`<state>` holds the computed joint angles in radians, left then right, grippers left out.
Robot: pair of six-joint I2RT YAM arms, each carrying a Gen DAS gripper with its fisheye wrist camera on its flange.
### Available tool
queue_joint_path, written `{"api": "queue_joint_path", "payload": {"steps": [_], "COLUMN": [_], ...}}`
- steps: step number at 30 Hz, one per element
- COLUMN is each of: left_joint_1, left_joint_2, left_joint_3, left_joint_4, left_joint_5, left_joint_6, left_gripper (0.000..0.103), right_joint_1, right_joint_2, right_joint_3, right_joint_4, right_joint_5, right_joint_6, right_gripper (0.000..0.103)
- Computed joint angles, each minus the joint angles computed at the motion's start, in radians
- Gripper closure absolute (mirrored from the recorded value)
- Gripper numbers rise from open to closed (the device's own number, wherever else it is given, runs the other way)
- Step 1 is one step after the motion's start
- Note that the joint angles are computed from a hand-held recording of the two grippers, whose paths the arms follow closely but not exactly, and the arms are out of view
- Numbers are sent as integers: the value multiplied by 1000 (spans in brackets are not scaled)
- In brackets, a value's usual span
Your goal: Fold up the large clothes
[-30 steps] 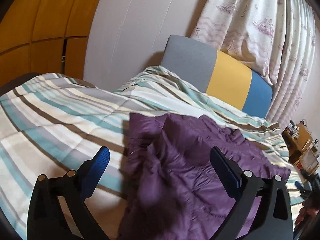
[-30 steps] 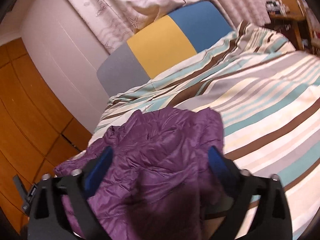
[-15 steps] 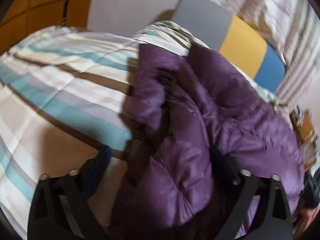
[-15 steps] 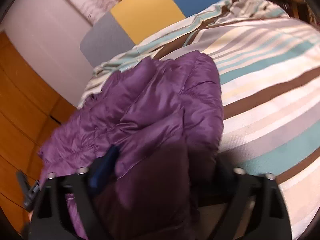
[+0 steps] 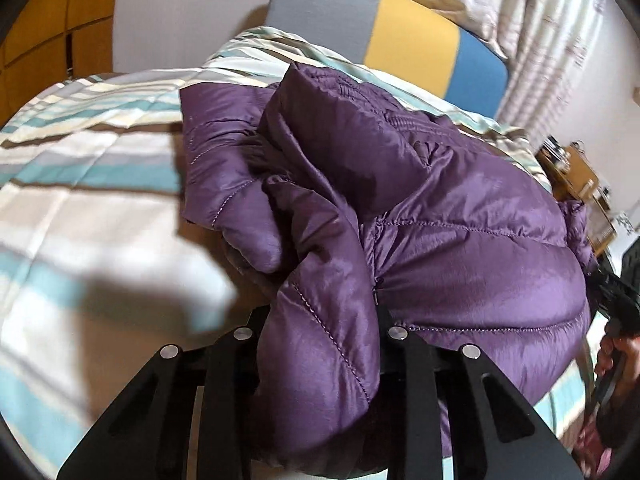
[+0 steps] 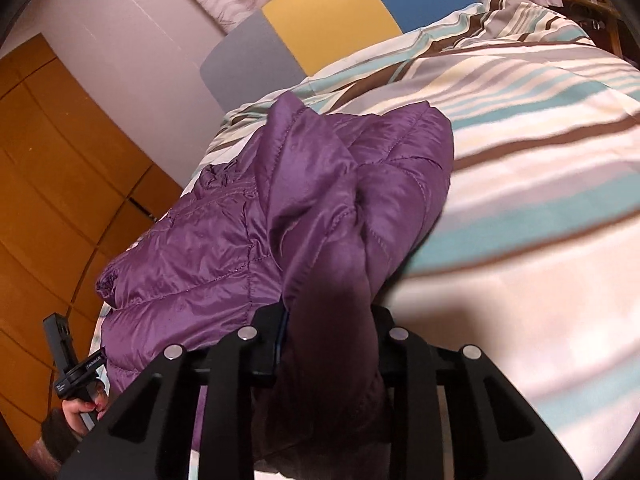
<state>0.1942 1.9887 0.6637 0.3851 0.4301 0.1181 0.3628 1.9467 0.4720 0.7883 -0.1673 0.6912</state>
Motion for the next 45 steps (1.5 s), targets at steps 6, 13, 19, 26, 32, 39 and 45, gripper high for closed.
{"api": "queue_joint_path", "payload": {"steps": [6, 13, 19, 26, 32, 39, 45], "left_joint_1": [63, 157, 282, 53, -69, -101, -109], "left_joint_2": [-104, -225, -432, -291, -161, -397, -457], "left_joint_3": [-202, -393, -451, -213, -146, -292, -190], "left_joint_4": [63, 140, 104, 83, 50, 141, 78], "left_joint_5": [81, 132, 191, 49, -9, -72, -107], "left_joint_6": [48, 102, 120, -15, 22, 8, -109], "left_gripper": [75, 40, 13, 11, 55, 89, 89], "right_joint_1": [53, 174, 194, 187, 267, 368, 339], "right_joint_2": [-127, -379, -683, -444, -260, -394, -485], "right_joint_3": [-202, -343, -342, -172, -51, -55, 22], "right_joint_4": [77, -48, -303, -326, -374, -440, -473], "right_joint_5": [9, 106, 288, 308, 413, 578, 620], "right_joint_6": [25, 32, -27, -113, -153, -220, -279], "right_gripper": [79, 72, 20, 19, 70, 91, 92]}}
